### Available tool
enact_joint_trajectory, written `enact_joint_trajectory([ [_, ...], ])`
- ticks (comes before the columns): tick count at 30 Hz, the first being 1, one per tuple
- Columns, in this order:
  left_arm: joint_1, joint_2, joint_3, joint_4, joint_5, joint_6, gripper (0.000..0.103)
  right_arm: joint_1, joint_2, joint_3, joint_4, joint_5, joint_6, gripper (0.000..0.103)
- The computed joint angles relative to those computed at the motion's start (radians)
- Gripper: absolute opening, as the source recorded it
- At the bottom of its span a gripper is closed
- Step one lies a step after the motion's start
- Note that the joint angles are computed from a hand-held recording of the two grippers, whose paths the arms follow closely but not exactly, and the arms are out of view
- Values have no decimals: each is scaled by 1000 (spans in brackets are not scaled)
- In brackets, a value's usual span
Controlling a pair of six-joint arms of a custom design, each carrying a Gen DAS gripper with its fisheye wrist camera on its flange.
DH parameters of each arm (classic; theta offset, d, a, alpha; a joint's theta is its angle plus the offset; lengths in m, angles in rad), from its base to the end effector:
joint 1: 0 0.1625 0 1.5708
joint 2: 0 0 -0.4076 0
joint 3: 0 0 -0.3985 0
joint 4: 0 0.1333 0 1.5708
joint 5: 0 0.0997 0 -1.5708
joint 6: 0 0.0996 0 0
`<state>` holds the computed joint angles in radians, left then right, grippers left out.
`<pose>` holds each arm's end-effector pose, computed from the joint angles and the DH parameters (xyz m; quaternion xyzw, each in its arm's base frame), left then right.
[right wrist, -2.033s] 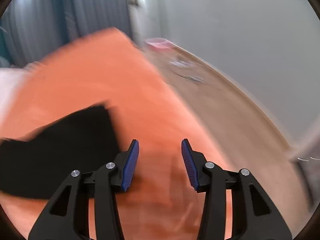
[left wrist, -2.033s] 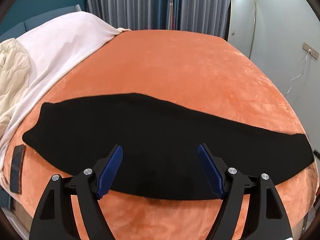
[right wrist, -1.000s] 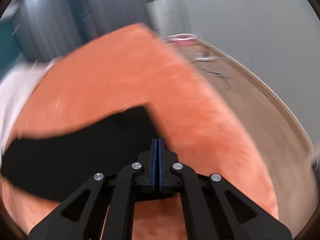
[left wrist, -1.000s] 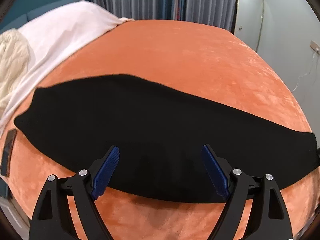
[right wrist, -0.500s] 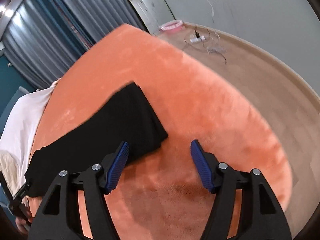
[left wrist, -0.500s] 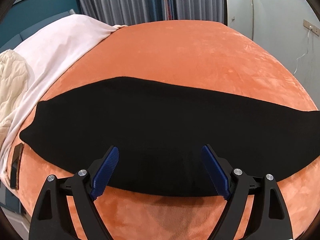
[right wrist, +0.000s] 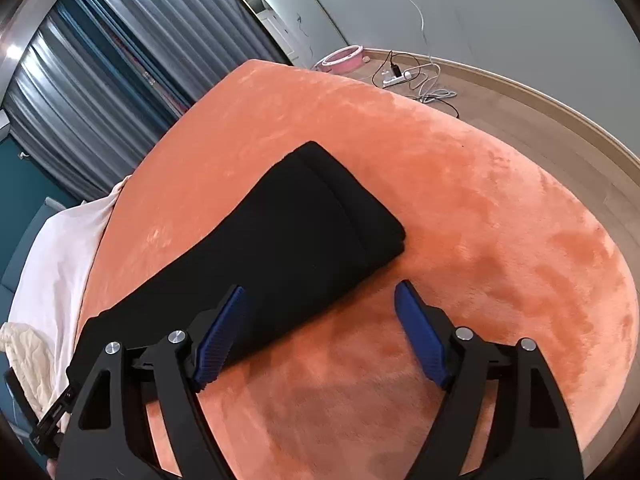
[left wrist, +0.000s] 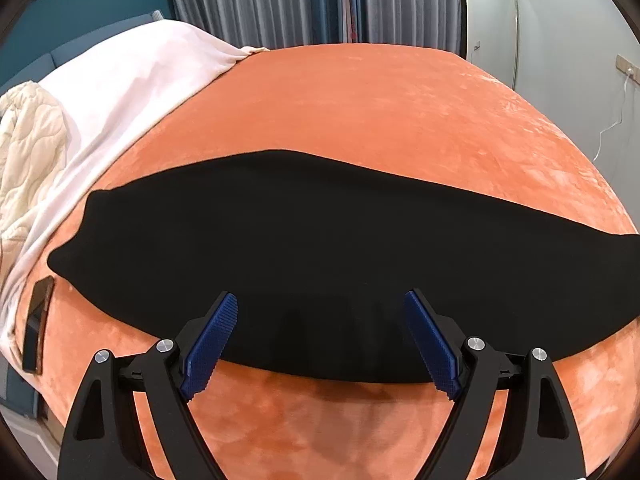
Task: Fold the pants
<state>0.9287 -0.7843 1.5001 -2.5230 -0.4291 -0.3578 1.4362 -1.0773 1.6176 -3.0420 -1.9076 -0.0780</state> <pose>-0.2374 -0.6913 0.1720 0.0553 0.8362 -0.3443 0.4233 0.0096 -0.6772 0.3403 -0.1001 -0.8785 0.4241 0.1959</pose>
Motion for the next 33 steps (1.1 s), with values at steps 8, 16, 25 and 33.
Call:
enact_joint_trajectory([
  [8, 1, -26, 39, -57, 27, 77, 83, -32, 40, -60, -19, 96, 99, 68],
  [16, 22, -43, 37, -11, 33, 48, 83, 1, 54, -43, -97, -18, 87, 63],
  [25, 37, -72, 67, -23, 23, 30, 83, 144, 136, -12, -302, -213, -161, 65],
  [33, 36, -112, 107, -2, 40, -5, 83, 264, 368, -225, -152, -213, -455, 59],
])
